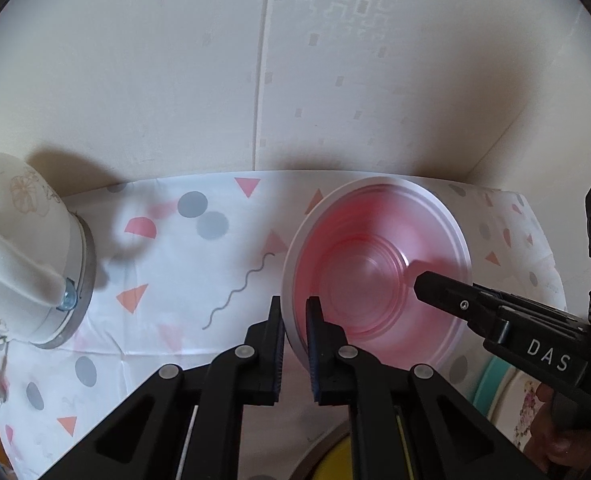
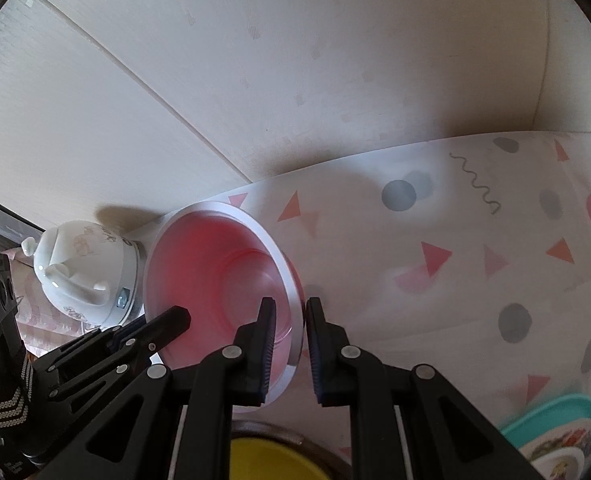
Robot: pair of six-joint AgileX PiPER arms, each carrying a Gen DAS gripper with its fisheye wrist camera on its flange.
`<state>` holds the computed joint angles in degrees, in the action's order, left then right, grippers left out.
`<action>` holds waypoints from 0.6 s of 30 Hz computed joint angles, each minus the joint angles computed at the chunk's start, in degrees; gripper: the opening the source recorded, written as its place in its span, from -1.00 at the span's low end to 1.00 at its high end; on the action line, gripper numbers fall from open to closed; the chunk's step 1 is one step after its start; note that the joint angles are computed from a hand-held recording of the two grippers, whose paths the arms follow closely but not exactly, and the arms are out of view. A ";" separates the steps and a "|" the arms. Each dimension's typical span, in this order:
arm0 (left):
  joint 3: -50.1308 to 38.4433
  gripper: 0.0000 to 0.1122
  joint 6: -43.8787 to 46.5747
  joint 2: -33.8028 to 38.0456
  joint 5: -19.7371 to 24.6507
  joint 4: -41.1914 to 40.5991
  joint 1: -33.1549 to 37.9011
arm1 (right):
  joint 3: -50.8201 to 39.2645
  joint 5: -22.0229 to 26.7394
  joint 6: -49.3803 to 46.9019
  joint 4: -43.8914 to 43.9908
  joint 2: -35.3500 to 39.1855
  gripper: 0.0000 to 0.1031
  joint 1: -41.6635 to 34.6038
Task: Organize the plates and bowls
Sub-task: 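Lift the red bowl and carry it over the yellow bowl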
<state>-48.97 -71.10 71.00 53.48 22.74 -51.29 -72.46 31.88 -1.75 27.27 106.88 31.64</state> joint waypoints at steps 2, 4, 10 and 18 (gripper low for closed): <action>0.25 -0.82 -0.80 -0.69 0.29 0.07 -1.02 | 1.80 -0.34 -0.26 0.46 -1.78 -0.70 0.05; 0.45 -0.82 -2.73 -2.01 1.25 0.83 -3.14 | 3.48 -0.41 -0.78 1.29 -3.71 -0.70 -0.08; -0.62 -0.82 -8.26 -4.14 5.84 3.10 -10.73 | 10.62 -1.62 -1.65 2.85 -11.43 -0.70 0.19; -0.84 -0.82 -13.78 -4.95 9.31 4.12 -18.96 | 18.34 -3.50 -0.28 4.13 -17.77 -0.70 0.53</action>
<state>-49.81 -84.87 66.05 62.80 26.87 -70.24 -54.12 28.38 -2.03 31.40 89.12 32.17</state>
